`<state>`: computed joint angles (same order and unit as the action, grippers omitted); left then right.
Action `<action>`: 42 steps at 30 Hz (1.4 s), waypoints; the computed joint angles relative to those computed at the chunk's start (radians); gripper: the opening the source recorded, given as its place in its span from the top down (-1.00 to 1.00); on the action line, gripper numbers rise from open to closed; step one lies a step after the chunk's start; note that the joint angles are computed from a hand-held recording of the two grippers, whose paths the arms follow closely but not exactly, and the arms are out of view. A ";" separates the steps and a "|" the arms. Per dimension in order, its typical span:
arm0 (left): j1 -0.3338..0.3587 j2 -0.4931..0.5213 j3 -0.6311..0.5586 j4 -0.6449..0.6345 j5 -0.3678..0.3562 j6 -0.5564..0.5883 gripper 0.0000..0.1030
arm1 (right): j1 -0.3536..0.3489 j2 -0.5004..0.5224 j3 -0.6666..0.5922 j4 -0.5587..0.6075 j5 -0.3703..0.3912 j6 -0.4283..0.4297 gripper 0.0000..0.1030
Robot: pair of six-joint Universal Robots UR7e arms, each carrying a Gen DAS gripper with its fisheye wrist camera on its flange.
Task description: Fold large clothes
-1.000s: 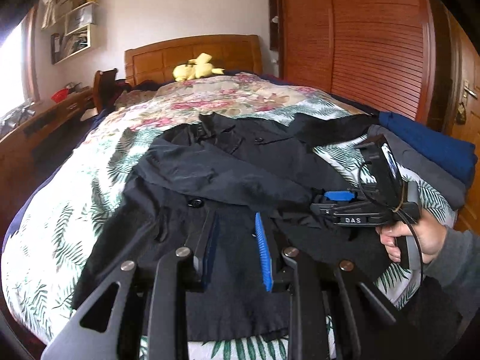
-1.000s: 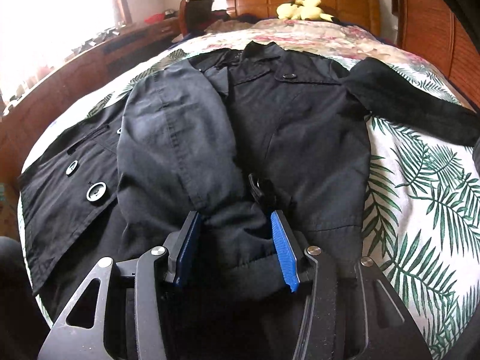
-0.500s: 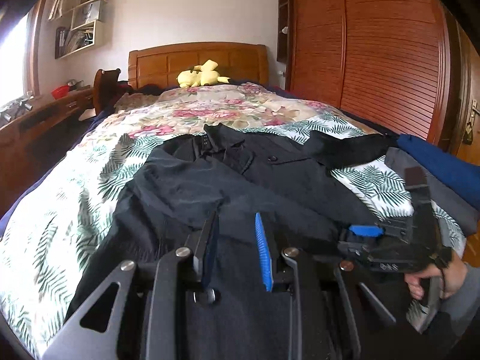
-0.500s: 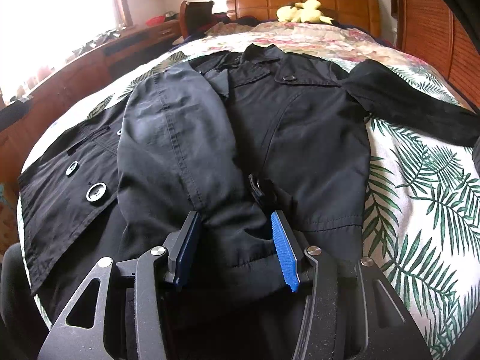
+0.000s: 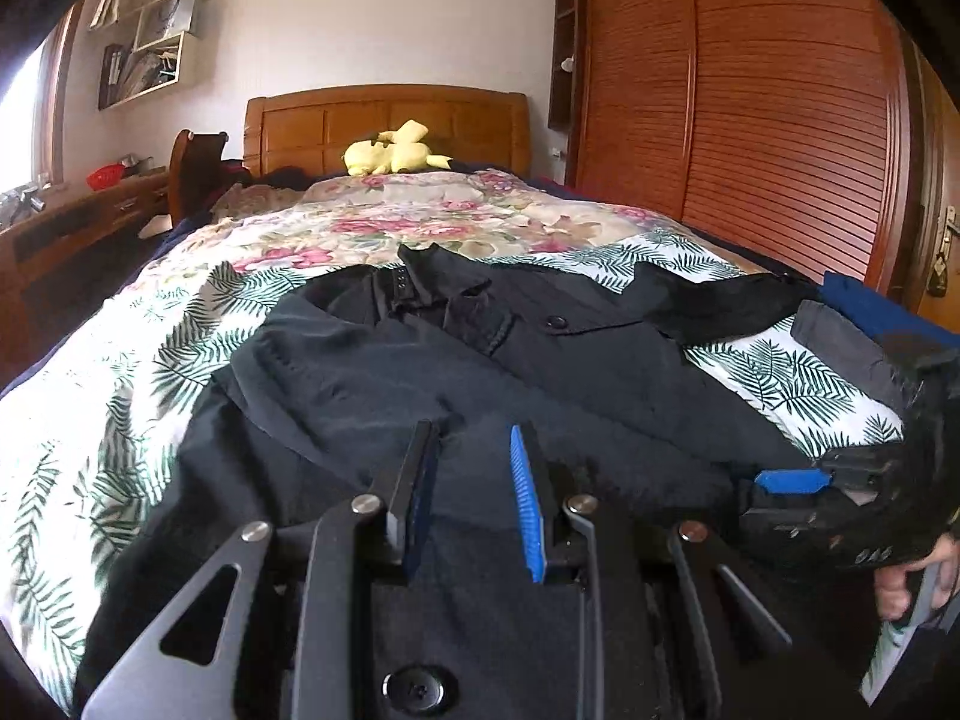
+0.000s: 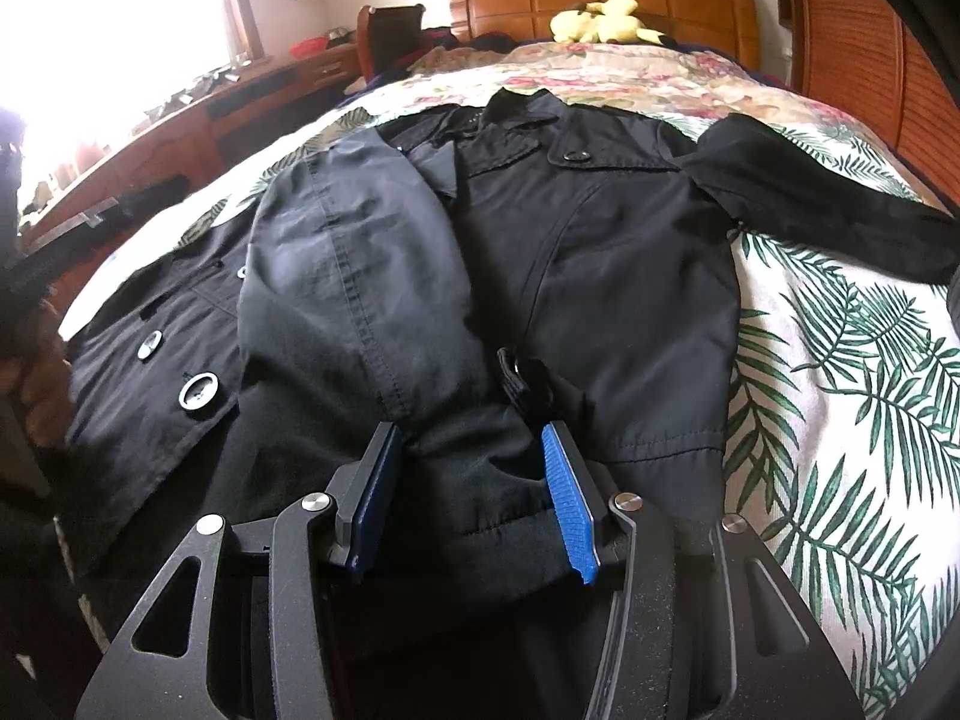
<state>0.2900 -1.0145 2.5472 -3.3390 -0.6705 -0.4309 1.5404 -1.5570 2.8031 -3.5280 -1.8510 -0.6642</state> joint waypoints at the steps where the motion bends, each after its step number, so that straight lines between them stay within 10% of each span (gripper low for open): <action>1: -0.001 0.011 0.005 -0.015 -0.001 0.008 0.55 | 0.000 -0.018 0.000 0.020 0.005 0.003 0.05; 11: -0.020 0.036 0.022 -0.079 0.009 0.032 0.55 | 0.071 -0.190 -0.122 0.196 -0.066 0.040 -0.09; 23: -0.021 0.033 0.028 -0.089 -0.007 0.039 0.55 | -0.095 -0.053 -0.370 0.221 -0.129 0.086 -0.13; 33: -0.003 0.033 0.015 -0.070 -0.029 0.048 0.55 | -0.247 -0.024 -0.482 0.285 -0.063 0.283 -0.13; 40: -0.001 0.037 0.014 -0.071 -0.032 0.054 0.55 | -0.249 0.017 -0.530 0.280 -0.079 0.325 -0.12; 42: -0.001 0.036 0.014 -0.069 -0.032 0.053 0.55 | -0.229 0.047 -0.548 0.261 -0.120 0.298 0.56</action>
<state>0.2892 -0.9781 2.5611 -3.4082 -0.7026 -0.3782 1.3115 -1.5098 2.2554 -3.2668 -1.9708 -0.3667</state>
